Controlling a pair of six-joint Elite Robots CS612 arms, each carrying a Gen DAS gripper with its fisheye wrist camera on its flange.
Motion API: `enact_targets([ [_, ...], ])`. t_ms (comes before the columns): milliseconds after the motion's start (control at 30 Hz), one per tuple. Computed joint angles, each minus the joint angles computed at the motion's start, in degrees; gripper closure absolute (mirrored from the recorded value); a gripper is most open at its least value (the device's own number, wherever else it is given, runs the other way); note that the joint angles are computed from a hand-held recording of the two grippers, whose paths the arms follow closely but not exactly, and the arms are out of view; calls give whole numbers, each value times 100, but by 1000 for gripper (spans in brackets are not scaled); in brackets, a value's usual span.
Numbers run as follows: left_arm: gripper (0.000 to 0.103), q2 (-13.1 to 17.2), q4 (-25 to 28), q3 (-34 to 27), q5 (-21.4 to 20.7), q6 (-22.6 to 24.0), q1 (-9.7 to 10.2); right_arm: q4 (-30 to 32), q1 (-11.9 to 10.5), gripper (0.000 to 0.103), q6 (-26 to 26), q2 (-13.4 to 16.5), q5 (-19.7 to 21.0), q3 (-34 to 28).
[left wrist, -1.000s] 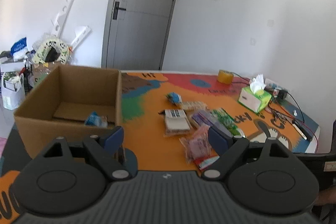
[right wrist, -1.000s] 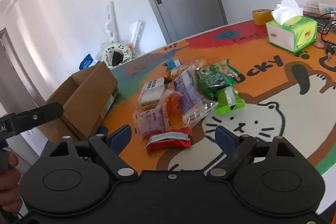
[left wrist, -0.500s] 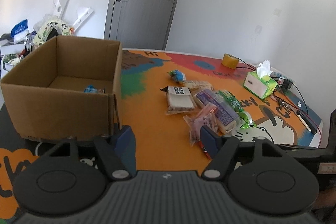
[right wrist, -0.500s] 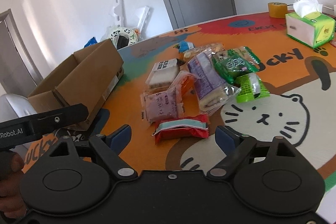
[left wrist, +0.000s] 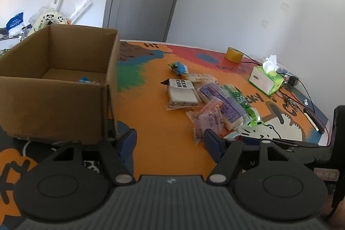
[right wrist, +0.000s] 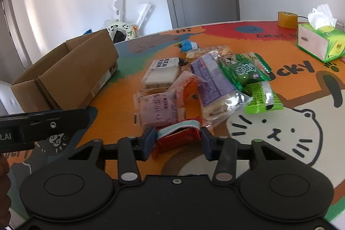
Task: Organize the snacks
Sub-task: 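Grasp the red-white wafer with the right gripper while the left gripper grasps the pink pastry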
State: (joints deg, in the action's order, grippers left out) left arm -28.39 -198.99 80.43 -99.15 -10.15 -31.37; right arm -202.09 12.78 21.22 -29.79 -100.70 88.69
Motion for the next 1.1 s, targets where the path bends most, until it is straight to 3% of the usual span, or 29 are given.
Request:
enact_targets([
  [467,25,149,303,-314,-169,90,-182,-199,-88,61,335,-197,-376,490],
  [533,21,176,355,-368,-66,90,-227,-215,-100,61,395,-213,-450,534],
  [800,21,266,492,-547,245,62,-362,-353,-175,60,523,-261,-559,712],
  [1100,21,422,553,-786,924,-25,-506,-418,-179,60,511,-253,-544,724],
])
